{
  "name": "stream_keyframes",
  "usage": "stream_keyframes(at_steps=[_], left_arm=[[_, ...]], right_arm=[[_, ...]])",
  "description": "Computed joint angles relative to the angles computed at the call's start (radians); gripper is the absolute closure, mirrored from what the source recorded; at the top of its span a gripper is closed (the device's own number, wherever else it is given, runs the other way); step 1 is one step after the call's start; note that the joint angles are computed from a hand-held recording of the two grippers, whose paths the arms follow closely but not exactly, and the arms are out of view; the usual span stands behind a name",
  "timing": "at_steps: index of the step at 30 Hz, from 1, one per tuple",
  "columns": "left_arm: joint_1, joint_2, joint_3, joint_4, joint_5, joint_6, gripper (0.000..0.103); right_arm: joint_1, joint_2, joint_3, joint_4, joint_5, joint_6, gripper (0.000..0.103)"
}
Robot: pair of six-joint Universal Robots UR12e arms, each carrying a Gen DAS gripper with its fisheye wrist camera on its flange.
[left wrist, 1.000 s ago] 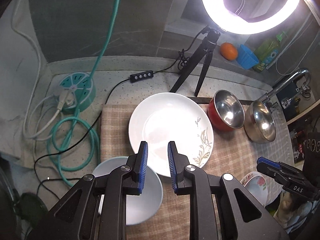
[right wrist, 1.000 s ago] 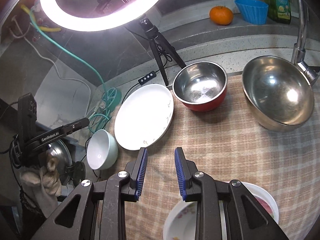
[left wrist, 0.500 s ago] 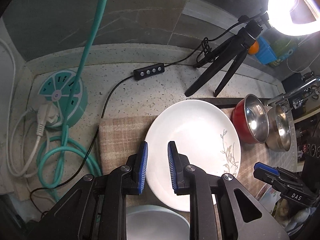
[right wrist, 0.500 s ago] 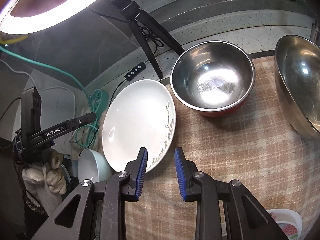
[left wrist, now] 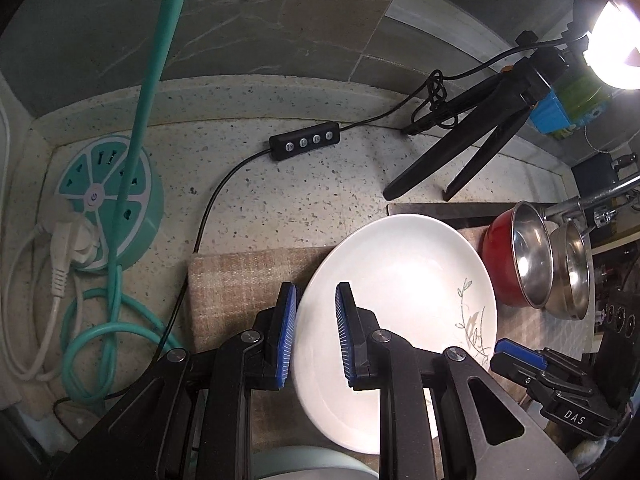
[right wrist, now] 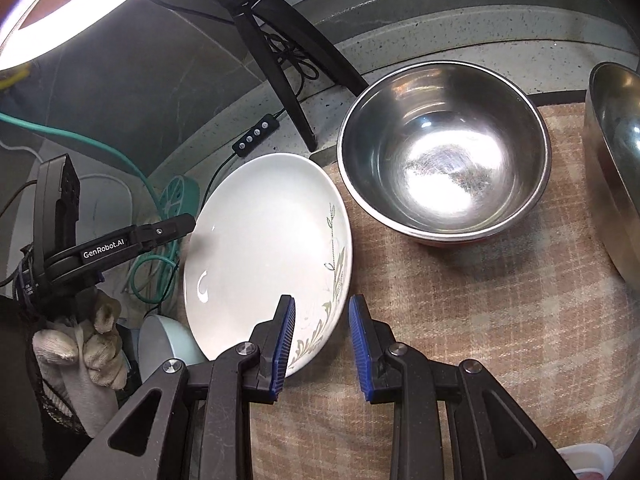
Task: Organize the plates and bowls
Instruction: 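Close both grippers on the rim of the white leaf-print plate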
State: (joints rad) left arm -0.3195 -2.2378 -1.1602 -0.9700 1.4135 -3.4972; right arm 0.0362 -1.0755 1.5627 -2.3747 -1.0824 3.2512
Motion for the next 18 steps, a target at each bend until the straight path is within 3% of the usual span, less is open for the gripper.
stream_keyframes(at_steps=[18], left_arm=[[-0.006, -0.031, 0.036, -0.030, 0.010, 0.031, 0.084]], right_arm=[[0.026, 0.021, -0.025, -0.006, -0.088, -0.003, 0.087]])
